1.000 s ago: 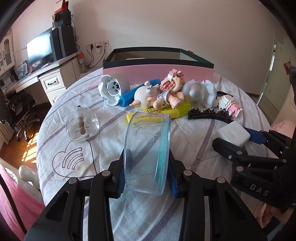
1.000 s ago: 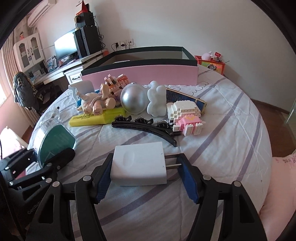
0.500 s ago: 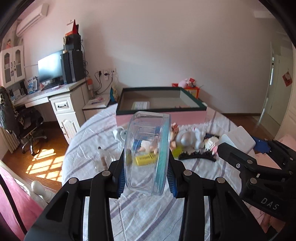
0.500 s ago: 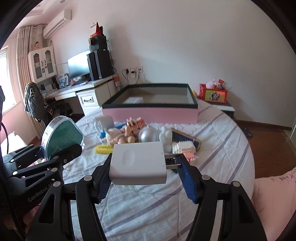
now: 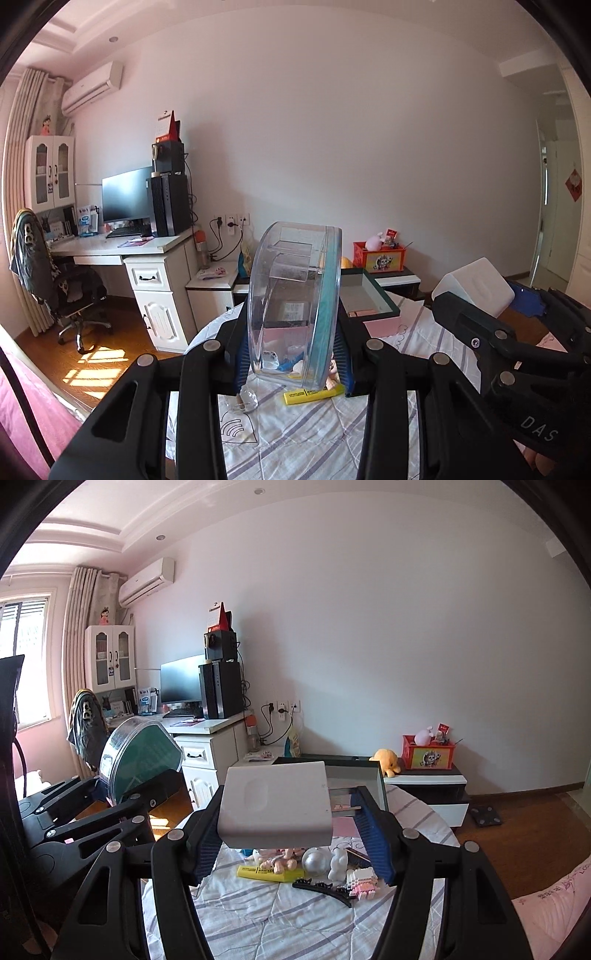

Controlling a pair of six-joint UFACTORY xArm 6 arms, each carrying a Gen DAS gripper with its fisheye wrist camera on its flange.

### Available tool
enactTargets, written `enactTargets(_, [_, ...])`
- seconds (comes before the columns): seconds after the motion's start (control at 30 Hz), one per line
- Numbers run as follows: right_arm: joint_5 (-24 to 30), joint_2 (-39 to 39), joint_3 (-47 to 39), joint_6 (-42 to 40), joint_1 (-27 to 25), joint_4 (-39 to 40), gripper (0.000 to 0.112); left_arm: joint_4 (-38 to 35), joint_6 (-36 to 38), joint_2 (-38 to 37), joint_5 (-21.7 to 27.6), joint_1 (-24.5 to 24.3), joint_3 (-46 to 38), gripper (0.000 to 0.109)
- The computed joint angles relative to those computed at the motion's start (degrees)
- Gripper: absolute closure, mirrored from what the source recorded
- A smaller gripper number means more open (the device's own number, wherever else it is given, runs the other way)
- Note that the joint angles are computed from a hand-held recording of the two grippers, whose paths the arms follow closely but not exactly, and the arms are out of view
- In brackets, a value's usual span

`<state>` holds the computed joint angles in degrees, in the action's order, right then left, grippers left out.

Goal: Organize rigid objects
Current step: 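Carry the container and charger into the pink box and open both tools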

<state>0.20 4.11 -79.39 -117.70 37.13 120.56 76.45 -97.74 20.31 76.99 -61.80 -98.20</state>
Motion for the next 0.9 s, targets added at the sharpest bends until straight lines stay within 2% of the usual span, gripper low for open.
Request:
enactTargets(0.1, [0.04,-0.69,0.04,-2.09,0.01,1.75,0.045,0.52,0.44,-0.16,0.59,-0.42,-0.24,0.071])
enactTargets(0.3, [0.70,-0.08,-0.64,-1.28,-0.51,0.65,0.045,0.64,1.56,0.67,0.54,-0.18,-1.75,0.071])
enactTargets(0.53, [1.09,4.14,-4.50,7.25,-0.73,-8.47,0.045,-0.53,5.20,4.00,-2.52,3.57,-6.19,0.071])
enactTargets(0.6, [1.45,6.43,-6.53,12.52,-0.92,-13.99,0.045,-1.76,6.85,5.34,-5.39,5.75,-8.14,0.071])
enactTargets(0.73, [5.17,12.72,-11.36,32.63,-2.63,-33.64,0.045,-7.54,11.04,7.05,-16.19,12.40,-10.13,0.071])
enactTargets(0.83, [9.38,19.93,-18.42,48.95,-4.84,-50.37,0.045,-12.49,17.54,12.09,-20.39,17.09,-16.25,0.071])
enactTargets(0.9, [12.49,25.99,-25.48,59.35,-6.40,-61.05,0.045,-18.47,24.05,17.42,-20.60,19.95,-23.50,0.071])
